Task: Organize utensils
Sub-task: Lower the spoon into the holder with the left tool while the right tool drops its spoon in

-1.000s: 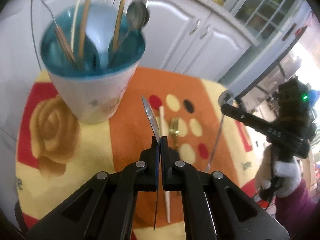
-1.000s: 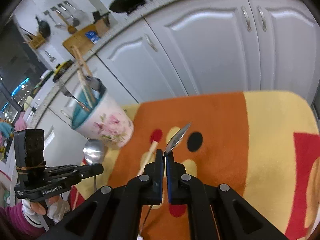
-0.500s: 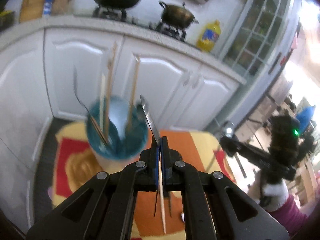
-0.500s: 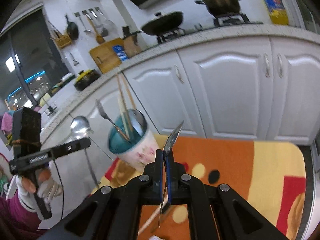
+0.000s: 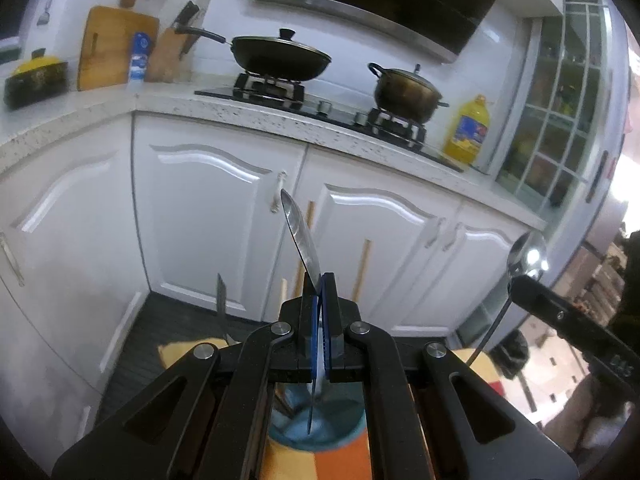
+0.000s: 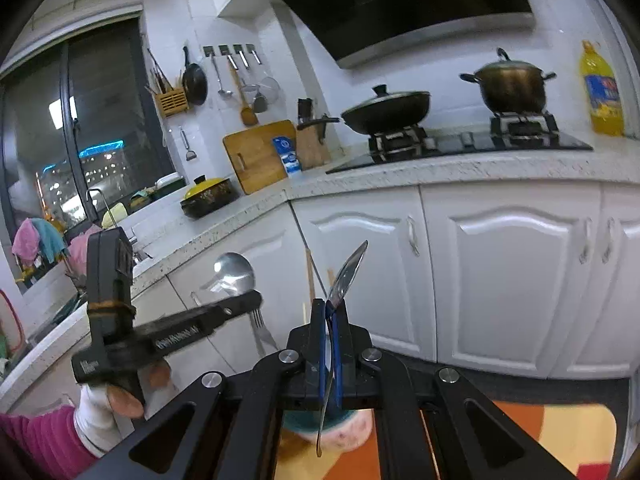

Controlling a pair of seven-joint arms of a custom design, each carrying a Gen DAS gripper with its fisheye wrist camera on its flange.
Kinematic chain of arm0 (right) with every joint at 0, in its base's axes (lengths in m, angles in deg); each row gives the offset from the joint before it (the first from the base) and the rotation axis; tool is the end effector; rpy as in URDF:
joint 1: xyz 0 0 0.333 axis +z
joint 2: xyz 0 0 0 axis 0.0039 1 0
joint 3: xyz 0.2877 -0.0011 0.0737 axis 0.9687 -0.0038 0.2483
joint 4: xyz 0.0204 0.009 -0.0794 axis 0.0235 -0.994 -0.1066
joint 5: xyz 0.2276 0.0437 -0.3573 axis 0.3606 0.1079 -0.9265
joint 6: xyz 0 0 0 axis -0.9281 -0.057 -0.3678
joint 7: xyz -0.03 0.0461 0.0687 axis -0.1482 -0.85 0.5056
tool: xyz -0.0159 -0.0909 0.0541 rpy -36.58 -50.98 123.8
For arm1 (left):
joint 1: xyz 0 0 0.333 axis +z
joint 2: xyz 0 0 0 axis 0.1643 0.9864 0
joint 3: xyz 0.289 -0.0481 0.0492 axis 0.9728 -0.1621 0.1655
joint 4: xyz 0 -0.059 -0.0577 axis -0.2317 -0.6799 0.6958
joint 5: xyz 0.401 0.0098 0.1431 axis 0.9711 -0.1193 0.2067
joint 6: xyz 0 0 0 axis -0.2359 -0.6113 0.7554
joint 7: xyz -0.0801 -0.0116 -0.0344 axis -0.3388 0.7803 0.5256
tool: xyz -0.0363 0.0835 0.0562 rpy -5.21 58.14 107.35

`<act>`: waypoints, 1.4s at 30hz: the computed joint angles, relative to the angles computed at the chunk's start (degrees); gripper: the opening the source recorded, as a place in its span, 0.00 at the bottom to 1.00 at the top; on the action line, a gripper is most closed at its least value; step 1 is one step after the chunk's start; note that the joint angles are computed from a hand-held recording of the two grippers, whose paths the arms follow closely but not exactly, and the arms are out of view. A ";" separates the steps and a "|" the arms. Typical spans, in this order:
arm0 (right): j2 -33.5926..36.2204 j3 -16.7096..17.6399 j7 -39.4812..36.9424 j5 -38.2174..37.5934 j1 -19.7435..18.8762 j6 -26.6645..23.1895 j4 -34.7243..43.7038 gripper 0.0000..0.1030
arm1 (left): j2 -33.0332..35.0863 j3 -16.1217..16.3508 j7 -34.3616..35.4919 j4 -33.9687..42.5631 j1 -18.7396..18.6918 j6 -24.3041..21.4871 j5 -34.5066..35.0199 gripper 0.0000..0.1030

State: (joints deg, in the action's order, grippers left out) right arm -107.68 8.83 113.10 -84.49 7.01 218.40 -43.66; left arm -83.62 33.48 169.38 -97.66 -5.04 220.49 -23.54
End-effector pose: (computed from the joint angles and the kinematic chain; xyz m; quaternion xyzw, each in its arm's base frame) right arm 0.4259 0.2079 0.7144 -0.5801 0.5732 -0.2729 0.5104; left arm 0.5630 -0.2672 0.7225 -0.4731 0.7166 -0.4959 0.1290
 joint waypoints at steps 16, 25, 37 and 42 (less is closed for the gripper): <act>11.56 9.38 13.61 -22.97 -11.78 2.24 8.72 0.03 | 1.74 -1.19 -2.75 -4.42 0.22 8.46 9.62 0.00; 13.11 2.11 11.67 -21.64 -3.09 -0.03 6.14 0.03 | 0.13 -0.72 -2.44 -7.49 -0.27 6.86 8.00 0.00; 9.56 -4.21 2.56 -6.28 3.86 -2.45 1.65 0.23 | -2.27 0.27 -4.38 -9.33 -1.00 4.93 7.05 0.33; 6.33 -2.82 2.77 -4.72 2.33 -2.66 -0.66 0.23 | -3.57 0.60 -4.82 -10.12 -1.42 4.41 7.75 0.34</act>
State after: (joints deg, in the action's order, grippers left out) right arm -101.35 6.01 115.87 -89.21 9.34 215.74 -44.32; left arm -87.19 34.08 164.55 -107.77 -6.46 224.90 -15.79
